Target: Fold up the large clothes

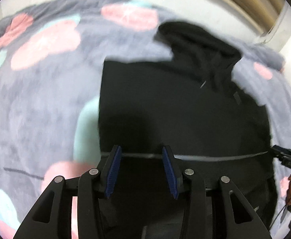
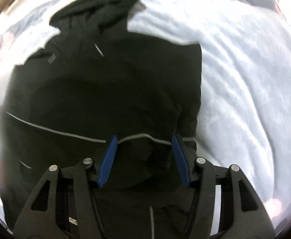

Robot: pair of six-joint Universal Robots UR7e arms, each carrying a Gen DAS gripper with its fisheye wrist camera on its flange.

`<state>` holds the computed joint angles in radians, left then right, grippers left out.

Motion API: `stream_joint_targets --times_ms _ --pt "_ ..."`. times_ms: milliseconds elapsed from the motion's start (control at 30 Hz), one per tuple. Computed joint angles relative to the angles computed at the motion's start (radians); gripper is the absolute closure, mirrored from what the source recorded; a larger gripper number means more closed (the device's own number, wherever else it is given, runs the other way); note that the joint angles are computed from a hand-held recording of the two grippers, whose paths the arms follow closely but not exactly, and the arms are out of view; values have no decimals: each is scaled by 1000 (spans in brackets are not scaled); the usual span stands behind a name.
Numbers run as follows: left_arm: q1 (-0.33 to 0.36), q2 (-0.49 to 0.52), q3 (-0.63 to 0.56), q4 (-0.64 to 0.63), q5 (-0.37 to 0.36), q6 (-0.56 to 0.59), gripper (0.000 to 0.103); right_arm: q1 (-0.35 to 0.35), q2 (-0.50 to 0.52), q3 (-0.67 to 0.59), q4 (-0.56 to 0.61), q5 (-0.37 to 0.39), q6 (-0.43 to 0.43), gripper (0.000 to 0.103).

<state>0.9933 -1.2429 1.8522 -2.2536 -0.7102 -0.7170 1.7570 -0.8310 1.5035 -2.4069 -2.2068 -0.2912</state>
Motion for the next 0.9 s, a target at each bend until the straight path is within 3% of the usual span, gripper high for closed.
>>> stream_joint_targets --times_ms 167,267,433,567,667,733,900 --pt "10 -5 33 -42 3 -2 59 -45 -3 -37 127 97 138 47" --pt "-14 -7 12 -6 47 2 59 -36 -2 -71 158 102 141 47" --pt "-22 13 -48 -117 89 149 59 -9 22 -171 178 121 127 46" --pt "10 91 -168 -203 102 317 59 9 97 -298 149 157 80 46" --pt "44 190 -313 -295 60 475 59 27 192 -437 127 157 24 47" --pt "65 258 -417 -296 49 537 59 33 246 -519 107 170 -14 47" --pt "125 420 -673 -247 3 641 59 38 430 -827 191 193 -29 48"
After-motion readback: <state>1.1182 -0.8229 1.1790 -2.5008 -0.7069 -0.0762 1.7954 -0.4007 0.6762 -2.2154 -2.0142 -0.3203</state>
